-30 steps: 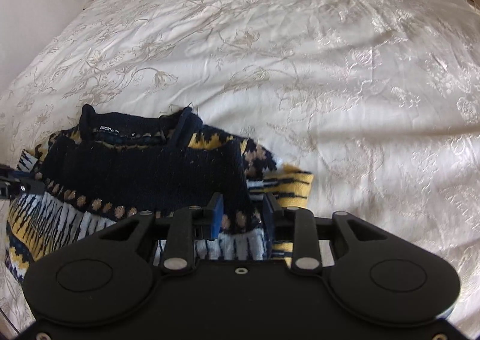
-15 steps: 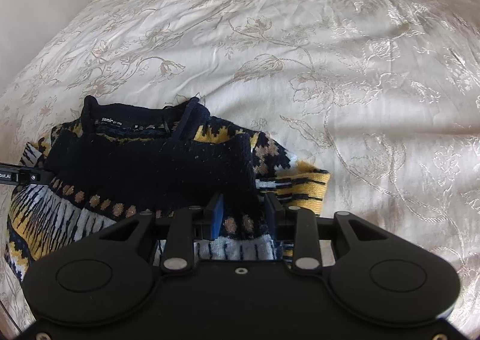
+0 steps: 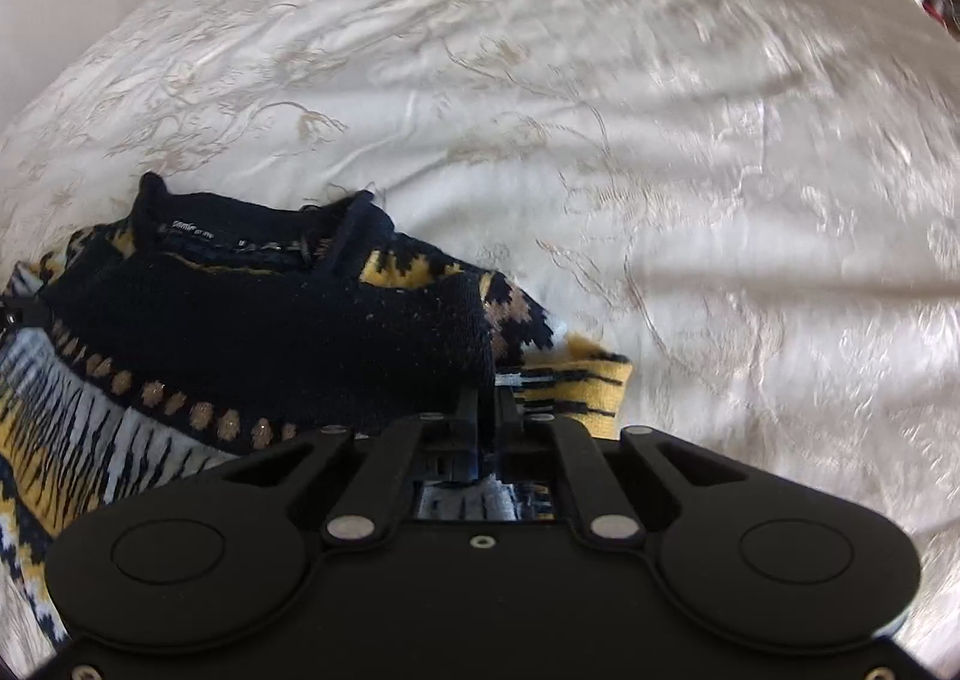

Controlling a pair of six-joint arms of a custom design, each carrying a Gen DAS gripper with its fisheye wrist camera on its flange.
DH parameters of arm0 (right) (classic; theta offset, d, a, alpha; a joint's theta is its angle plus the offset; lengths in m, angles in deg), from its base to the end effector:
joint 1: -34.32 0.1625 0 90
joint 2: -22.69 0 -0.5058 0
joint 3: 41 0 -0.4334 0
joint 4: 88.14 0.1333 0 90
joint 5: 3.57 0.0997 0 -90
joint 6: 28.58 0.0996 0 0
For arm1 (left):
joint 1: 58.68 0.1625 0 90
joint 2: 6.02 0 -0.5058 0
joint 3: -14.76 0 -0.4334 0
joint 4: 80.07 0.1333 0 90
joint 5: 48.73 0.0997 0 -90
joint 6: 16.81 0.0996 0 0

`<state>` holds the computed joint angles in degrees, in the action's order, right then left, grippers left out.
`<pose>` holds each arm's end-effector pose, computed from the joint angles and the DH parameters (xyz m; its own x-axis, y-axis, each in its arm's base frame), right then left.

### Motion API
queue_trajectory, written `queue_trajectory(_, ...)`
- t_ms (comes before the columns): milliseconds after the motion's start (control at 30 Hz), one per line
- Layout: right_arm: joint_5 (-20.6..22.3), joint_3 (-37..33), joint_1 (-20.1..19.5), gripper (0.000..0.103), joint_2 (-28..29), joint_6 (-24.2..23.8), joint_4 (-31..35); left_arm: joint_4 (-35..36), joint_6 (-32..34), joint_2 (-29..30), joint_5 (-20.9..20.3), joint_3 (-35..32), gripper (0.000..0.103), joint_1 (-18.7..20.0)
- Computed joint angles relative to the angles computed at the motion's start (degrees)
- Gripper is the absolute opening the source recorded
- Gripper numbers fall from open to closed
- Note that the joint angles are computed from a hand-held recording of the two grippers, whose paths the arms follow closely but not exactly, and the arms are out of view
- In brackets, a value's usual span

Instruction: Fold small clothes

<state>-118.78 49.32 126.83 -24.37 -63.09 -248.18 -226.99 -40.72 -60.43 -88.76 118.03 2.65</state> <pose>0.1254 -0.7851 0.2002 -0.7296 -0.3800 0.5686 -0.5491 0.8211 -0.1558 -0.1458 -0.7035 0.1980 -0.7555 -0.1561 -0.6363 0.1847 0.8811 -0.4355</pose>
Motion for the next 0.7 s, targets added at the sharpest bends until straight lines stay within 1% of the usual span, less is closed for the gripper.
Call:
queue_trajectory(33, -0.2, 0.3, 0.2, 0.02, -0.1, 0.14, -0.83, -0.47, -0.89, -0.13, 0.0, 0.01, 0.026, 0.13)
queue_trajectory(67, -0.42, 0.8, 0.5, 0.021, -0.28, -0.26, -2.29, -0.77, -1.14, -0.34, 1.03, 0.44, 0.029, -0.1)
queue_trajectory(167, 0.27, 2.73, 1.21, 0.023, -1.49, -1.89, -6.07, -2.96, -0.04, -1.26, 4.27, 2.28, 0.029, -1.31)
queue_trajectory(233, 2.55, 4.21, 1.51, 0.025, -2.77, -2.55, -6.74, -4.91, -2.37, -2.29, 5.91, 4.17, 0.029, -2.19)
queue_trajectory(300, 4.7, 5.71, 1.88, 0.025, -3.88, -2.91, -6.07, -5.35, -4.73, -3.54, 4.84, 5.6, 0.029, -2.38)
queue_trajectory(400, 7.48, 7.7, 2.51, 0.025, -4.96, -3.96, -3.71, -1.01, -7.46, -4.37, 3.96, 5.86, 0.029, -2.51)
queue_trajectory(467, 8.23, 8.72, 2.92, 0.025, -5.26, -3.71, -2.05, -2.02, -5.91, -4.54, 3.1, 6.93, 0.029, -2.77)
queue_trajectory(500, 8.51, 9.14, 3.06, 0.025, -5.29, -3.47, -1.51, -0.45, -5.5, -4.59, 3.07, 7.06, 0.029, -2.84)
queue_trajectory(567, 8.07, 9.67, 3.3, 0.025, -5.03, -3.39, -0.83, 3.72, -4.47, -4.11, 5.15, 6.95, 0.029, -2.94)
queue_trajectory(600, 7.59, 9.81, 3.33, 0.025, -4.86, -3.34, -0.5, 3.19, -2.81, -3.82, 5.52, 7.31, 0.03, -2.78)
queue_trajectory(700, 6.3, 9.84, 3.33, 0.025, -4.63, -2.82, 0.18, 4.17, -2.39, -4.06, 4.85, 7.3, 0.03, -2.4)
